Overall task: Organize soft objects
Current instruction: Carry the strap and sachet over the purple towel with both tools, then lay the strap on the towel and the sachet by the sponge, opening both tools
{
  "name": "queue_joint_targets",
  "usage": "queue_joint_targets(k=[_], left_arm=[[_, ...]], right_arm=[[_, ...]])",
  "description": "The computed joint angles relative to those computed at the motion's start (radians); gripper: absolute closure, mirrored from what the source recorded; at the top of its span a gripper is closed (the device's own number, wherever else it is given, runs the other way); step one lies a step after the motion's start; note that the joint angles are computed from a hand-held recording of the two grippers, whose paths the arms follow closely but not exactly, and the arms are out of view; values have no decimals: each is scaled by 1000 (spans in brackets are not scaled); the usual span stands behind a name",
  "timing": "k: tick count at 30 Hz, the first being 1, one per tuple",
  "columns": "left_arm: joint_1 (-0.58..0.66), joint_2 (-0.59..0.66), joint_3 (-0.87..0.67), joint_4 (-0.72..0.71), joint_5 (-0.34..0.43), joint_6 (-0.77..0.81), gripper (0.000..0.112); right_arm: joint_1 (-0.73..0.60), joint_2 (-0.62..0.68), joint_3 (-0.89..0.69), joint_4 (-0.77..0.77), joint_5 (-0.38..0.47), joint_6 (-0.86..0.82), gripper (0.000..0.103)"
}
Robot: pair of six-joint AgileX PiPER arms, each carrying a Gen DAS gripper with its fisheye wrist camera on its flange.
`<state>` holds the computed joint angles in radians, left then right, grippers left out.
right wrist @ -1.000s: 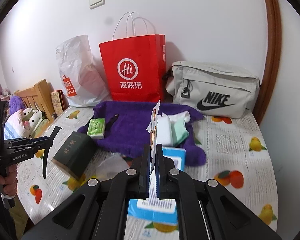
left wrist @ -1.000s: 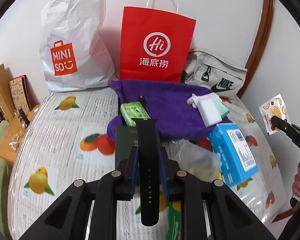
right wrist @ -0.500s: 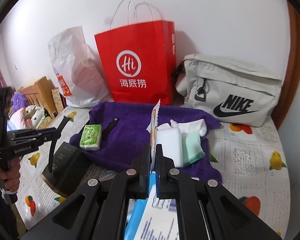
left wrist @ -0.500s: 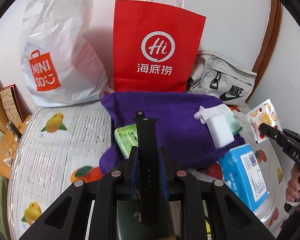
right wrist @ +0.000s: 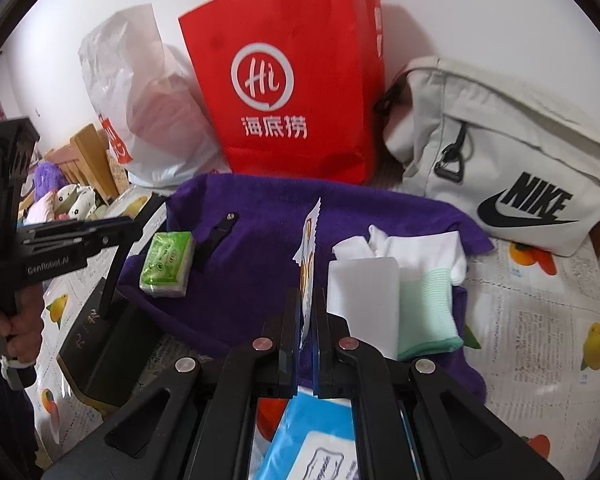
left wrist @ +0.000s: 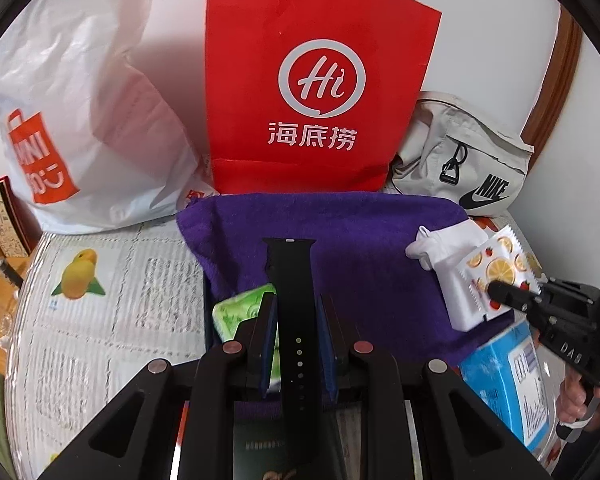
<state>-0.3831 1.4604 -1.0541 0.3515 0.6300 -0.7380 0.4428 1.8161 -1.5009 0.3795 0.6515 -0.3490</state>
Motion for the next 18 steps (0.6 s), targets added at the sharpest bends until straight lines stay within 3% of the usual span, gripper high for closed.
queue_joint_targets(k=[18], left_arm=[[67,186,-135,-116,-41,139,93]], right_arm=[[10,193,-206,-73,153,67,98]])
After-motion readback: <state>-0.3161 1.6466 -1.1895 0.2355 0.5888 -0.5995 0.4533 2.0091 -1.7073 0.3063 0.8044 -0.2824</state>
